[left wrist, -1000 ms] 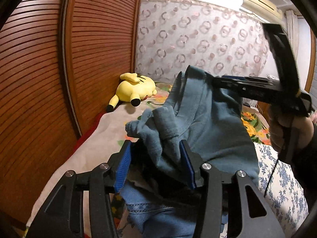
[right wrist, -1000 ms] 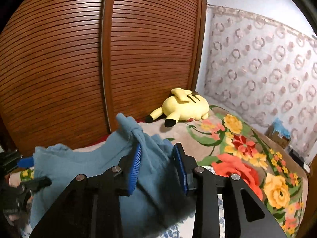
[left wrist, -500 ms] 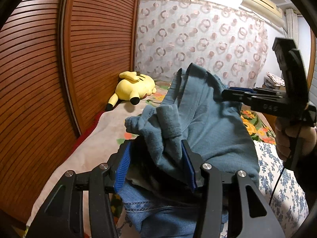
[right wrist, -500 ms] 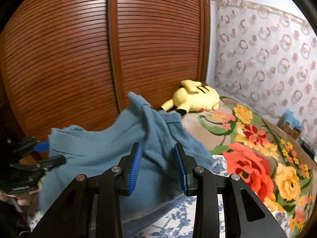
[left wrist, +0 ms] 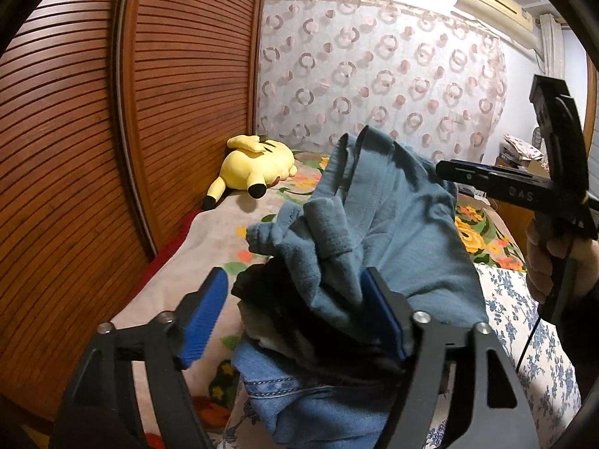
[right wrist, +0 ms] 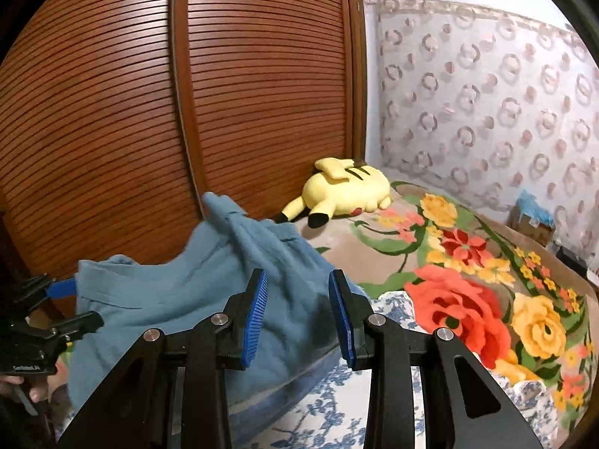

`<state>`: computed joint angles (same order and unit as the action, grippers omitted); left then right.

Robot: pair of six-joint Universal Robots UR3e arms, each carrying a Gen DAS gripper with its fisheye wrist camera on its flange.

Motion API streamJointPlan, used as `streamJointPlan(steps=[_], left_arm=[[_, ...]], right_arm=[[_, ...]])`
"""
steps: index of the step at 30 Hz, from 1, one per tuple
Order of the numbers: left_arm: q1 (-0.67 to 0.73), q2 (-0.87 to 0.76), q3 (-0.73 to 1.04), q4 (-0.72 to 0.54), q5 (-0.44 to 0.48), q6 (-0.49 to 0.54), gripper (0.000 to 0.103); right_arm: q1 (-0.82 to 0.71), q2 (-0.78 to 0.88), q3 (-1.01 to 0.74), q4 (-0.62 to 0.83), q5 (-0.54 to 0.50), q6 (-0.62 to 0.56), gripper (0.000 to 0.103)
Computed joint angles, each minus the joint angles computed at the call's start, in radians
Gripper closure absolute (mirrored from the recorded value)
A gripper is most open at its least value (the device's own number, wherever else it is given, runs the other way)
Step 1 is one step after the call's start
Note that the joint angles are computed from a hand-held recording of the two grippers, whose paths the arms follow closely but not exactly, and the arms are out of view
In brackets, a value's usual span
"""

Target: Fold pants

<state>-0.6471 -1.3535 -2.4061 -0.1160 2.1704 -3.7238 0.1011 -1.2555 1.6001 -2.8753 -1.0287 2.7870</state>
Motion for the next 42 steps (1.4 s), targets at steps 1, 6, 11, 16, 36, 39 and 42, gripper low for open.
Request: streamJointPlan(steps=[1,6,11,16,36,39,42], left_arm=[[-0.001,0.008,-0.004,-0.001,0.0,0.002,0.024],[-0.019,0.041,-0.006,-0.042,0.026,-0.004,0.022],[-0.06,0.072,0.007,-0.105,0.075,-0.02,0.022],[-0.113,0.114,0.014,-0.168,0.101,-0.052,0.022],[-0.474,0.11,0.082,-0.381,0.299,-0.292,0.022],[-0.507,0.095,0.097,-0.39,0.302,-0.308,0.022],[-0.545,0.065,0.122,-0.411,0.322,-0.341,0.022]], right_arm=[[-0.003,-0.011,0.022,-0.012,0.008,-0.001,0.068],[-0.047,-0.091,0.146,-0.044,0.06,-0.025,0.068],[-0.065,-0.147,0.227,-0.067,0.08,-0.025,0.066],[-0.082,-0.241,0.336,-0.084,0.094,-0.012,0.052],[-0.169,-0.958,0.843,0.077,0.049,0.032,0.023],[-0.206,-1.127,0.886,0.194,0.063,0.032,0.022],[-0.273,-1.326,0.906,0.383,0.101,0.01,0.021]])
